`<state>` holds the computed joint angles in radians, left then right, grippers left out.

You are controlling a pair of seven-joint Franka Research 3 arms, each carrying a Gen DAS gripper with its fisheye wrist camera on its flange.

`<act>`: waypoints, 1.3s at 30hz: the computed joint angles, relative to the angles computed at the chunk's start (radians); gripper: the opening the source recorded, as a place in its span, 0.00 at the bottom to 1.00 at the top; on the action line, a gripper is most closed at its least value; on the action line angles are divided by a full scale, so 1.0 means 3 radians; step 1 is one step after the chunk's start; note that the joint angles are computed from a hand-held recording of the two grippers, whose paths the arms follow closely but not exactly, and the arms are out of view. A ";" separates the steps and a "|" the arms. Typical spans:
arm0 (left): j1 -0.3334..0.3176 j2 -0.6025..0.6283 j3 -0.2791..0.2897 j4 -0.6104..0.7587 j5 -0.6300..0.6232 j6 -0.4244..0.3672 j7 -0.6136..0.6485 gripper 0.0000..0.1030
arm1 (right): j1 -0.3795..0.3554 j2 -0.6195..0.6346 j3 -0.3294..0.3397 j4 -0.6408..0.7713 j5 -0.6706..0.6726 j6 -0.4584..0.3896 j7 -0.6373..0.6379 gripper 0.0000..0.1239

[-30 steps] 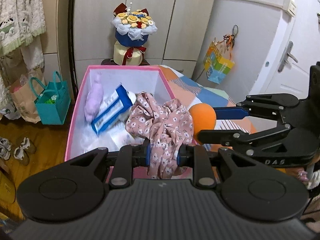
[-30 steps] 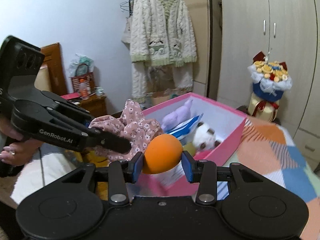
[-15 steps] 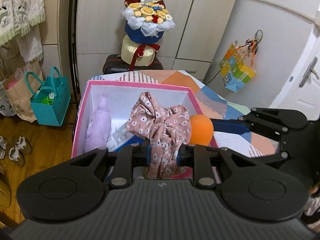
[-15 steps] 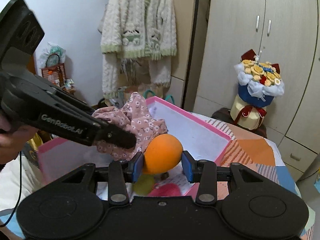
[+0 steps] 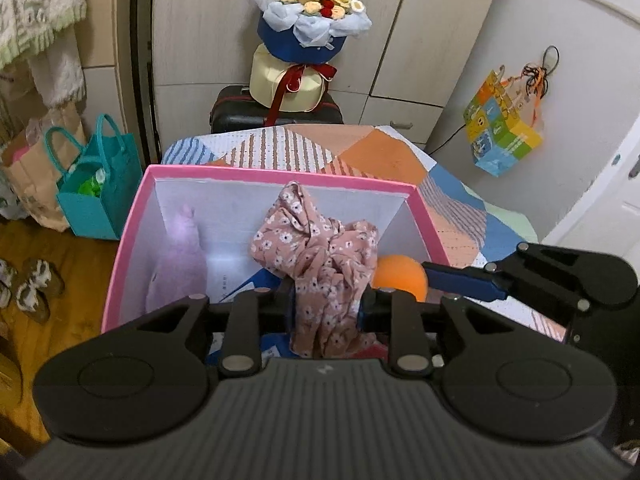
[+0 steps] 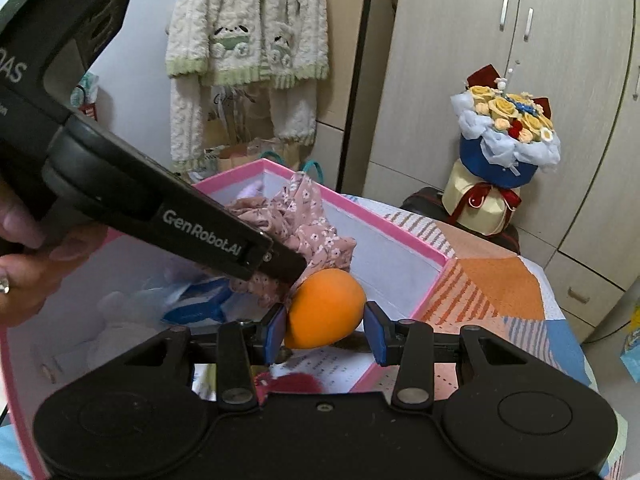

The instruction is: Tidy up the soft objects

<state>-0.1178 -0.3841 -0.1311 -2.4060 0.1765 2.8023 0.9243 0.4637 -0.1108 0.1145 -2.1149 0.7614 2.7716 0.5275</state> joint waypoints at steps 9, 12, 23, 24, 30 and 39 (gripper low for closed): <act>0.0168 -0.0239 -0.0152 -0.0146 0.0294 0.0029 -0.0249 0.66 | -0.0013 -0.0089 -0.0087 0.0004 0.0631 -0.0250 -0.0449 0.51; 0.0234 -0.0429 -0.0229 -0.0273 0.0441 0.0022 -0.0388 0.75 | 0.0006 -0.0250 -0.0138 -0.0126 0.0937 -0.0297 -0.0611 0.51; 0.0160 -0.0910 -0.0396 -0.0365 0.0717 -0.0658 -0.0636 0.92 | 0.0075 -0.0766 -0.0203 -0.0620 0.1384 -0.0177 -0.0659 0.54; 0.0153 -0.0943 -0.0417 -0.0359 0.0747 -0.0727 -0.0656 0.93 | 0.0087 -0.0793 -0.0208 -0.0646 0.1376 -0.0156 -0.0635 0.54; 0.0029 -0.1178 -0.0526 -0.0326 0.0868 -0.1214 -0.0752 0.95 | 0.0132 -0.1013 -0.0217 -0.0829 0.1211 -0.0048 -0.0350 0.59; -0.0170 -0.1593 -0.0629 -0.0471 0.0930 -0.1442 -0.0988 0.95 | 0.0279 -0.1452 -0.0301 -0.1149 0.0921 0.0078 0.0002 0.67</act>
<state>-0.1689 -0.8620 -0.3198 -2.5474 0.4557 2.3697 0.6278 0.5474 -0.5463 0.0241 -2.4596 1.0376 2.7950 0.5280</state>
